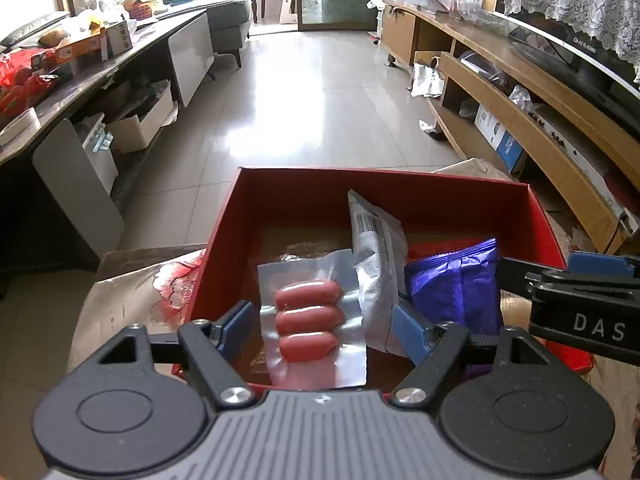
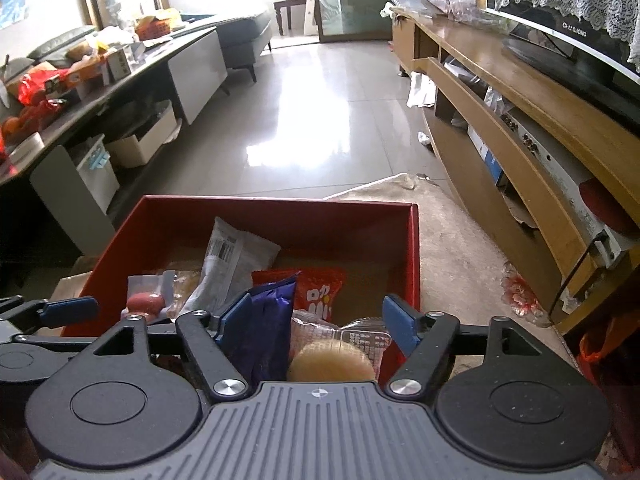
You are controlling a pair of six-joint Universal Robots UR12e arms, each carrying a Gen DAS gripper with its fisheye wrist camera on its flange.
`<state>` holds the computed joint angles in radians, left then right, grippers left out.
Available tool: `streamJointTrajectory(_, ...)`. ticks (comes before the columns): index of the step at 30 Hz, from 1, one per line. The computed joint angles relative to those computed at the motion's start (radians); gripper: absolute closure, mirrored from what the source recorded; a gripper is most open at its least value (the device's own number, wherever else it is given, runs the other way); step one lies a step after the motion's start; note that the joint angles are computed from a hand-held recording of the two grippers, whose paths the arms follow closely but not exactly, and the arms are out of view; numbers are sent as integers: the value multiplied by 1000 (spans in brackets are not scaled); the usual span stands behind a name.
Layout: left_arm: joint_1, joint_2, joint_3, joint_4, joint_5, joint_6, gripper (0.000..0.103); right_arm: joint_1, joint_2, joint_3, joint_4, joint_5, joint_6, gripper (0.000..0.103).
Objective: Organize snacks
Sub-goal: 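Open both grippers to drop the sausages and blue pouch into the box, then move both grippers down toward the loose packets on the tablecloth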
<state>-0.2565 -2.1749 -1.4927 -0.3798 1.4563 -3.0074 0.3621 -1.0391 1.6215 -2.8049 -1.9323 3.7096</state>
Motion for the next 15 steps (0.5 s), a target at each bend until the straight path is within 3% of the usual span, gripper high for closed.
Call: streamJointTrajectory(15,24,69,-98,37,-42,37,23,30,-34,38,27,-22,-3,22)
